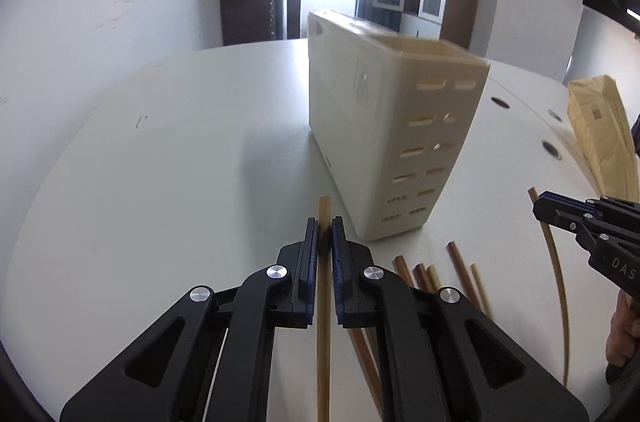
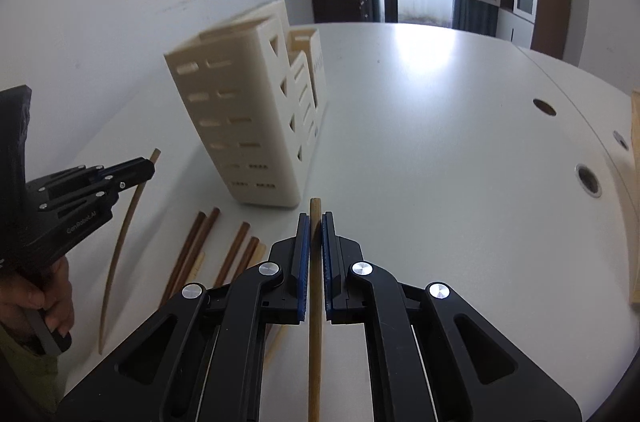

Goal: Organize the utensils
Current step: 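Lift the chopstick with the right gripper and lower it into the cream holder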

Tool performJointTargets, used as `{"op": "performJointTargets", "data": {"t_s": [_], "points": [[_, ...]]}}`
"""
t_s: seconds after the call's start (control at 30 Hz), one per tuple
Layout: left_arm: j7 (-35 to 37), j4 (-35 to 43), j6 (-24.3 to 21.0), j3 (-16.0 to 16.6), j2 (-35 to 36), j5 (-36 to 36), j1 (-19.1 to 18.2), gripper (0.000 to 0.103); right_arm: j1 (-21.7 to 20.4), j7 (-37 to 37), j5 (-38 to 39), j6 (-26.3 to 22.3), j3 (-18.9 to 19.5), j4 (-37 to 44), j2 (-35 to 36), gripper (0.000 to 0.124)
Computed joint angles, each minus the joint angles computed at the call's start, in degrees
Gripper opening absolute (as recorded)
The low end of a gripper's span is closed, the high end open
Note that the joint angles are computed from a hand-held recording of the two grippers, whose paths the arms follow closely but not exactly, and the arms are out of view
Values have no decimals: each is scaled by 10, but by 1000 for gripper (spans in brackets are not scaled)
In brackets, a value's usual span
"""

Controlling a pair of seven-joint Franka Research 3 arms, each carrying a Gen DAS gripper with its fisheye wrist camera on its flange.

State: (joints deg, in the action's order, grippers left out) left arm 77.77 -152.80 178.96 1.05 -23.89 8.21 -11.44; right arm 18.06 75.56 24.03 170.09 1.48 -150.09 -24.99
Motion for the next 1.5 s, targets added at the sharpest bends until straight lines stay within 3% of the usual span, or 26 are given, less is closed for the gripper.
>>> {"op": "performJointTargets", "data": {"t_s": [0.07, 0.33, 0.73, 0.8, 0.9, 1.07, 1.2, 1.37, 1.5], "points": [[8, -6, 11, 20, -18, -10, -22, 6, 1, -2, -2, 6, 2, 0, -15, 7], [-15, -14, 39, -7, -63, 10, -5, 6, 42, -40, 25, 47, -31, -2, -54, 7], [-24, 19, 62, -4, -80, 42, -12, 6, 97, -87, 55, 85, -80, 35, -70, 7], [-31, 31, 77, -16, -75, 47, 2, 6, 107, -95, 59, 92, -87, 46, -66, 7], [-49, 52, 94, -64, -60, 60, 56, 6, 123, -110, 63, 107, -97, 61, -60, 7], [-80, 71, 139, -96, -44, 70, 101, 6, 105, -115, 42, 154, -86, 71, -47, 7], [-87, 85, 167, -98, -35, 81, 111, 6, 166, -126, 36, 162, -142, 85, -41, 7], [-96, 93, 212, -112, -28, 73, 135, 6, 281, -149, 21, 196, -233, 99, -45, 7], [-99, 97, 244, -125, -26, 58, 149, 6, 329, -141, -7, 214, -275, 107, -46, 7]]}}
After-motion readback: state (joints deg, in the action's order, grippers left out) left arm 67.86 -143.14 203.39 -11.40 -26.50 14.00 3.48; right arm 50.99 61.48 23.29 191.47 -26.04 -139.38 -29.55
